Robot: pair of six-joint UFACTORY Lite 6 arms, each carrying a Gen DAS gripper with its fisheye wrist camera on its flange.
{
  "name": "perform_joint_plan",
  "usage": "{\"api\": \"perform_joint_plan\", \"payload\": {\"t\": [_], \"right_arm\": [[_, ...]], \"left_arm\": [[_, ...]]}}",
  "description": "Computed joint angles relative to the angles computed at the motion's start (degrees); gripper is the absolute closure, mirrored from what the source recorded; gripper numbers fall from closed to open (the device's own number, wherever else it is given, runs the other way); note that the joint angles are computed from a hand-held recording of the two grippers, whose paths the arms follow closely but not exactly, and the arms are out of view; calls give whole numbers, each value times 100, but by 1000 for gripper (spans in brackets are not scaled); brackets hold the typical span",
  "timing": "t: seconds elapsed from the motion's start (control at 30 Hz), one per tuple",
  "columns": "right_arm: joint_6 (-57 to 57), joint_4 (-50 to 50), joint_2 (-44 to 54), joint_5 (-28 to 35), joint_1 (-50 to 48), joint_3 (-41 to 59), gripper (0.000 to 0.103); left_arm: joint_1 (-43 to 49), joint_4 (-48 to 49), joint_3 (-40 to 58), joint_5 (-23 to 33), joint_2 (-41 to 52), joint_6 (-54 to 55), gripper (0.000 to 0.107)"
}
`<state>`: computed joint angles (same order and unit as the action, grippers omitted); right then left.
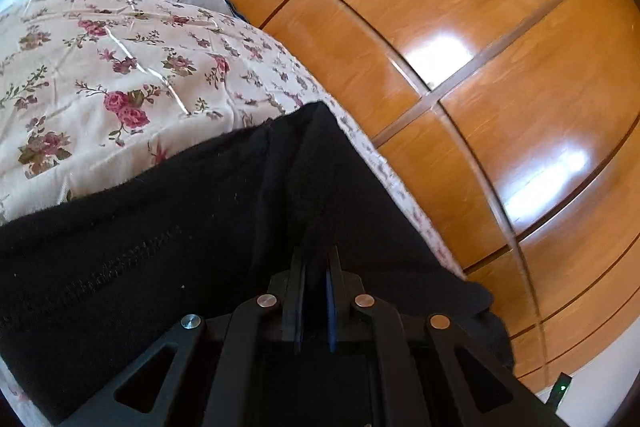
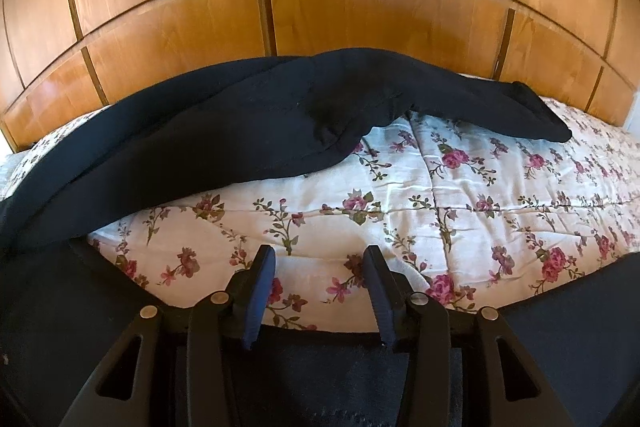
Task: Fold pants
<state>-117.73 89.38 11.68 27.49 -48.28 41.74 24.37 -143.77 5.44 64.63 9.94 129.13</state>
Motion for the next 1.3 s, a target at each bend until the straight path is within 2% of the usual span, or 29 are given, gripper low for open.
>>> {"api": "perform_joint_plan", "payload": {"t": [0.1,0.17,0.27,0.33,0.53,0.6,0.7,0.73,0.77,0.8,0.83,0.9,0.93,1.07,1.2,1.3], "right_arm": [[1796,-1386,-77,523,86,614,56],[2995,-2037,7,847,380,1261,52],[4498,-2731,317,1145,961,2302,44],[5388,-3232,699,1289,1389,3041,35],[8655,-4514,2121,1579,2282,5102,34],[9123,-4598,2364,1618,2381,5276,34],[9895,-5239,2700,1470,2684,5596,35],[10147,-5524,2754,1363,2761,5603,40],[10271,-5656,2783,1284,2777,5586,45],[10251,-5637,2774,1213,2745,5503,62],[9993,-5384,2736,1200,2640,5364,73],[9305,-4742,2602,1276,2392,5070,86],[8868,-4392,2456,1350,2235,4868,89],[7133,-3154,1373,1760,1637,3769,91],[5912,-2571,168,2602,834,2778,91],[5129,-2420,-658,3134,209,2016,91]], "left_arm": [[-43,-27,53,56,131,77,99],[41,68,84,165,256,95,99],[124,145,43,306,292,123,99],[110,117,37,364,318,156,99],[131,109,41,530,483,272,99],[119,89,38,571,521,313,99],[70,46,92,565,591,362,99],[50,38,115,565,617,369,99],[42,38,127,571,636,377,99],[69,73,128,598,663,400,99],[83,95,138,622,691,414,99],[89,105,139,665,718,429,99],[95,119,136,694,736,437,99],[450,693,268,936,1005,393,99],[1331,2347,653,624,945,-524,99],[2501,3762,747,1224,1008,-1280,99]]}}
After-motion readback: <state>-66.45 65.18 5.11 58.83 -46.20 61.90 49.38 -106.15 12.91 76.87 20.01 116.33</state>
